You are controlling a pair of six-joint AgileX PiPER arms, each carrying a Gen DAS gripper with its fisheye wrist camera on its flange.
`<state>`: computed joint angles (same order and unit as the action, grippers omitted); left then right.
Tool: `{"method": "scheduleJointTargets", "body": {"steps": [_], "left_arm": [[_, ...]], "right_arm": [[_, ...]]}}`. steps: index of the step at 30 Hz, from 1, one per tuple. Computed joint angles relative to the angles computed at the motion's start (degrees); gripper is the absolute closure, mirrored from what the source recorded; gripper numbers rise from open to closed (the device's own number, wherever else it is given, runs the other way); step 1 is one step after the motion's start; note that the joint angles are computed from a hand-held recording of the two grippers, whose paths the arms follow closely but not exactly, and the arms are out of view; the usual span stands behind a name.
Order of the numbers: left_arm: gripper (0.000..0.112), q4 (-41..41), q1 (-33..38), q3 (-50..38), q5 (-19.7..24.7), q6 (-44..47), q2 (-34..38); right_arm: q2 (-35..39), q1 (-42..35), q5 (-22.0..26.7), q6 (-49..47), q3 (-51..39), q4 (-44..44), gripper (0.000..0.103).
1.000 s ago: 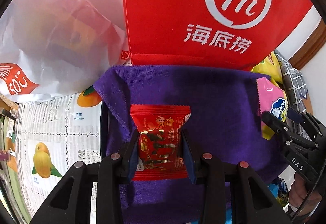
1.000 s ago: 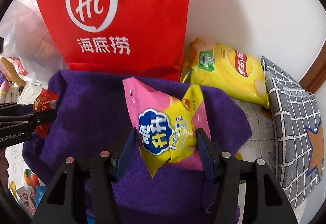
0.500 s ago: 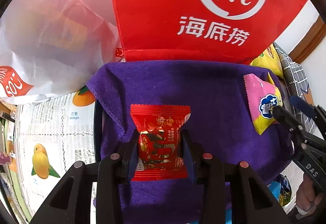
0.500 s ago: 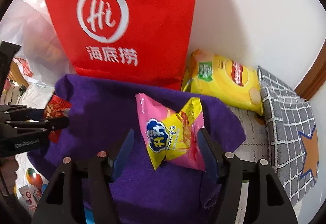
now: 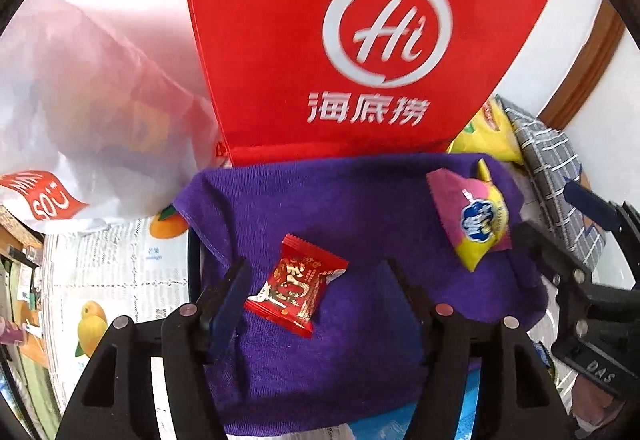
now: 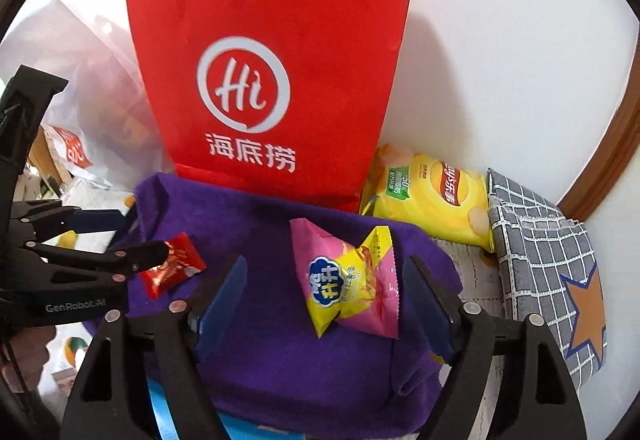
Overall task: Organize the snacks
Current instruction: 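Grasp the green snack bag with the right tool while the left tool reaches the snack pile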
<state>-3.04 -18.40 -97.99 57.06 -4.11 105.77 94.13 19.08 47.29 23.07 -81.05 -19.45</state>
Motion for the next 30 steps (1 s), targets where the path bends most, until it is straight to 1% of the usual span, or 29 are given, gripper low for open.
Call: {"method": "scheduleJointTargets", "body": {"steps": [1, 3, 6, 10, 13, 16, 18, 21, 22, 24, 25, 27, 29, 30], "left_arm": [[0.048, -0.26, 0.01, -0.18, -0.35, 0.1, -0.52], [0.048, -2.45, 0.55, 2.76, -4.18, 1.89, -3.14], [0.048, -5.29, 1.21, 5.66, -6.89, 4.48, -6.45], [0.048, -5.57, 1.16, 5.8, -6.62, 5.66, -8.64], [0.048, -6.86, 1.61, 6.72, -6.75, 6.79, -10.8], [0.048, -7.32, 1.79, 7.24, -6.23, 6.46, -12.58], [0.047, -7.49, 1.85, 7.14, -5.12, 6.52, -13.21], [0.045, -7.0, 1.41, 6.57, -3.17, 5.88, -13.78], [0.045, -6.53, 1.17, 6.64, -2.96, 5.64, -14.19], [0.043, -5.09, 0.57, 7.6, -3.35, 4.43, -15.64], [0.041, -4.75, 0.37, 8.42, -3.74, 3.97, -16.43], [0.04, -4.68, 0.18, 10.7, -4.07, 3.64, -18.37], [0.04, -4.28, -0.19, 12.23, -3.28, 3.27, -19.54], [0.04, -4.07, -0.37, 13.5, -3.08, 3.41, -20.49]], "right_arm": [[-1.04, 0.39, 0.0, 1.04, 0.76, -0.53, 0.022], [-2.78, 0.9, 0.77, 2.83, 1.99, -1.14, 0.022], [-6.27, 1.29, 1.44, 4.04, 4.82, -2.59, 0.022], [-12.41, 1.93, 0.86, 8.53, 10.77, -6.22, 0.022], [-17.1, 1.86, 0.88, 9.23, 15.14, -7.6, 0.022], [-20.98, -0.01, 3.03, 6.36, 17.46, -3.93, 0.022], [-23.56, -2.99, 4.5, 4.11, 19.14, 0.52, 0.022], [-29.05, -7.24, 1.41, 2.25, 25.02, 4.72, 0.022], [-30.16, -8.23, 1.39, 2.33, 26.64, 5.19, 0.024], [-31.4, -10.14, 1.76, 1.29, 29.33, 6.71, 0.038], [-31.85, -11.72, 1.73, -0.61, 30.68, 9.0, 0.039], [-31.94, -14.22, 1.32, -4.55, 32.88, 13.47, 0.045], [-31.82, -14.62, 0.46, -6.38, 35.11, 15.48, 0.051], [-31.95, -14.42, -0.34, -6.94, 36.34, 16.09, 0.051]]}}
